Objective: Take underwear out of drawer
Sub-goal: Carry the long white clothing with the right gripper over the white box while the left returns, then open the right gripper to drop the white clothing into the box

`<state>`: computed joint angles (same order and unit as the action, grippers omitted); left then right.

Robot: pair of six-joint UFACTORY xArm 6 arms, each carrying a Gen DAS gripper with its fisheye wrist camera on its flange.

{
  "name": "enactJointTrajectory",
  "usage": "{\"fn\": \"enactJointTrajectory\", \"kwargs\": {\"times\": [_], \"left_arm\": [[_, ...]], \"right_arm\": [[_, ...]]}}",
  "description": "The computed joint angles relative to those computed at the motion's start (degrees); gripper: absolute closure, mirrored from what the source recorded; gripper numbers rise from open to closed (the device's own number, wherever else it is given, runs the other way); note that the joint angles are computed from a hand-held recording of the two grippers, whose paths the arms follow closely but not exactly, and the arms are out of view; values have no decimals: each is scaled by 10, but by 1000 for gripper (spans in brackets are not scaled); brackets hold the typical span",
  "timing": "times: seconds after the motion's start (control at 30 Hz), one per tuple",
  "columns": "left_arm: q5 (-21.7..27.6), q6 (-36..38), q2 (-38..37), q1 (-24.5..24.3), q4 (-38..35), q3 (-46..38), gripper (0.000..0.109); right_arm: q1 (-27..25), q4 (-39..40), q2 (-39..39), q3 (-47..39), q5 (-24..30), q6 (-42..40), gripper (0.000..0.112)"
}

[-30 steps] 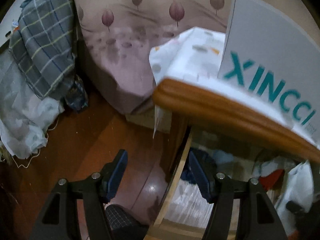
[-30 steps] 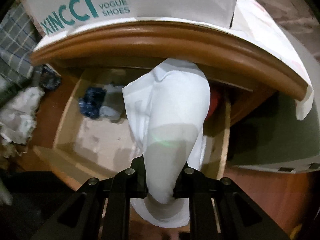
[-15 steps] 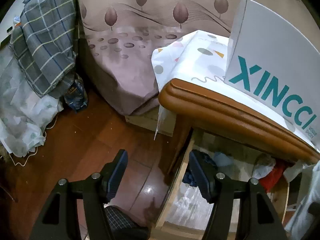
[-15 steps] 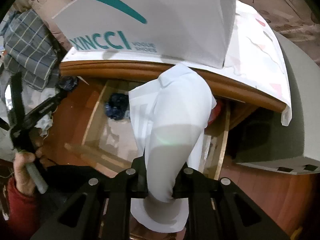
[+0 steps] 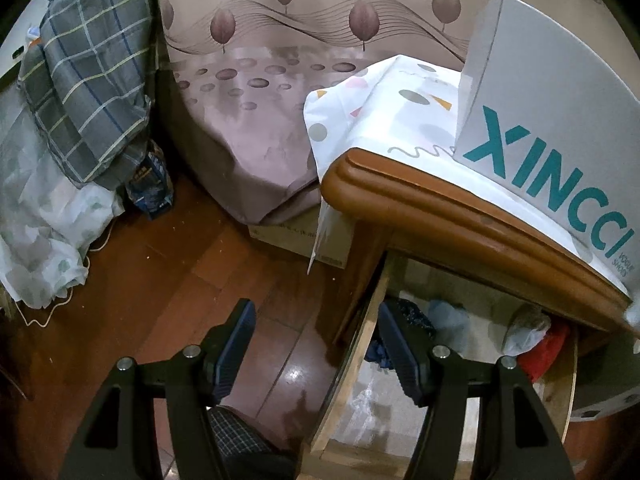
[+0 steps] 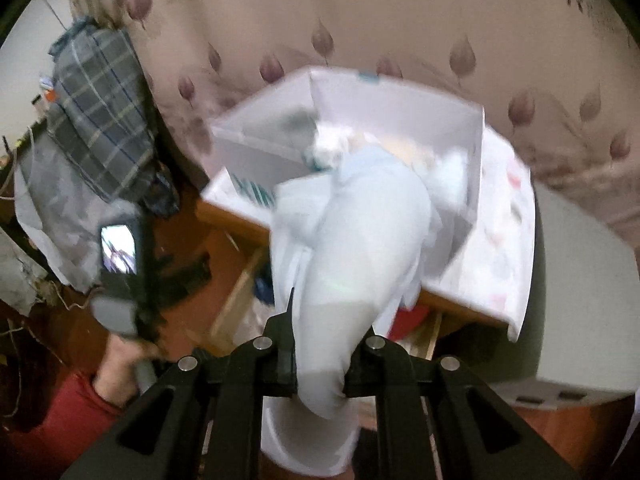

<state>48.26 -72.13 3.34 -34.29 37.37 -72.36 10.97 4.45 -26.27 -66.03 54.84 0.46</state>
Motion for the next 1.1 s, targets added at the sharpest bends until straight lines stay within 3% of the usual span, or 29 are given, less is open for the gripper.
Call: {"fn": "enactJointTrajectory", "kwargs": {"times": [0.3, 0.5, 0.63, 0.87, 1.0, 1.07, 1.1], "left_arm": [[-5, 6, 3, 4, -10, 1, 43], [-6, 4, 6, 2, -6, 0, 43], [-2, 11, 11, 0, -3, -6, 43], [-2, 26, 23, 1, -18, -18, 43], [0, 34, 29, -1, -18, -26, 43], [-2, 37, 30, -2, -17, -26, 43], [-2, 37, 29, -2, -15, -25, 43]], "right_arm": [[11, -90, 142, -207, -20, 28, 100], [3, -124, 258, -348, -6, 42, 100], [-6, -134, 343, -429, 30, 34, 99], [-30, -88, 415, -450, 64, 19, 96], [-35, -50, 427, -436, 65, -4, 75], [-32, -58, 432, -433, 68, 1, 72], [-30, -64, 429, -425, 60, 3, 65]]}}
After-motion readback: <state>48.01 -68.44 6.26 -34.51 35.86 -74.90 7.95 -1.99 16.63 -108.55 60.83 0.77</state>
